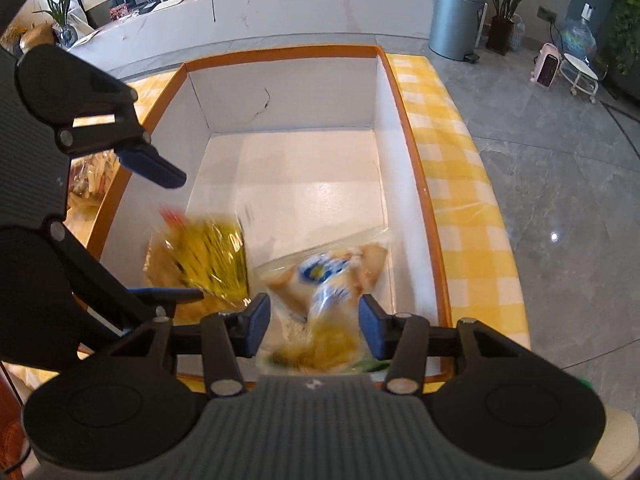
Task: Organize snacks
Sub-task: 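Open both tools to drop the two bags into the box, then move both tools back to the table and grasp the Mimi snack bag with the left tool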
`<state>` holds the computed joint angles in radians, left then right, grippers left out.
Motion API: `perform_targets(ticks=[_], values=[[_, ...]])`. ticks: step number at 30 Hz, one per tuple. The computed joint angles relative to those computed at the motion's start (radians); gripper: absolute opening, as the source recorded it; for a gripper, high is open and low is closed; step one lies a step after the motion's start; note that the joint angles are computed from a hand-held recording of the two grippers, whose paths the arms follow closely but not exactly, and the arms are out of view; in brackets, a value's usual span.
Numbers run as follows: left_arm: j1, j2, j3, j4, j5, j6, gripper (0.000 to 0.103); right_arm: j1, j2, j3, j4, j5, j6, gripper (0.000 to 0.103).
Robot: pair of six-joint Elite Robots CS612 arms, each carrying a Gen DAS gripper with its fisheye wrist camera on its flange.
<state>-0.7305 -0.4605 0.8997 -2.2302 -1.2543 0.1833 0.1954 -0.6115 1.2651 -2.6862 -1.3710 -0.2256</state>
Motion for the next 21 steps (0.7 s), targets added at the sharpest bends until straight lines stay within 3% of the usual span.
perform_targets(ticks=[5,9,14,21], values=[[-0.006,-0.018,0.023,-0.028,0.015,0.006,0.089,0.002,-0.008,0.013,-0.018,-0.014,0.013,0.057],[-0.015,-0.063,0.109,-0.109,0.029,-0.017,0.089,0.003,-0.018,0.036,-0.072,-0.025,0.023,0.065],[-0.013,-0.12,0.217,-0.249,0.028,-0.112,0.089,0.008,-0.043,0.092,-0.199,-0.041,0.059,0.066],[-0.018,-0.229,0.429,-0.536,0.063,-0.343,0.089,0.023,-0.075,0.193,-0.468,-0.06,0.16,0.066]])
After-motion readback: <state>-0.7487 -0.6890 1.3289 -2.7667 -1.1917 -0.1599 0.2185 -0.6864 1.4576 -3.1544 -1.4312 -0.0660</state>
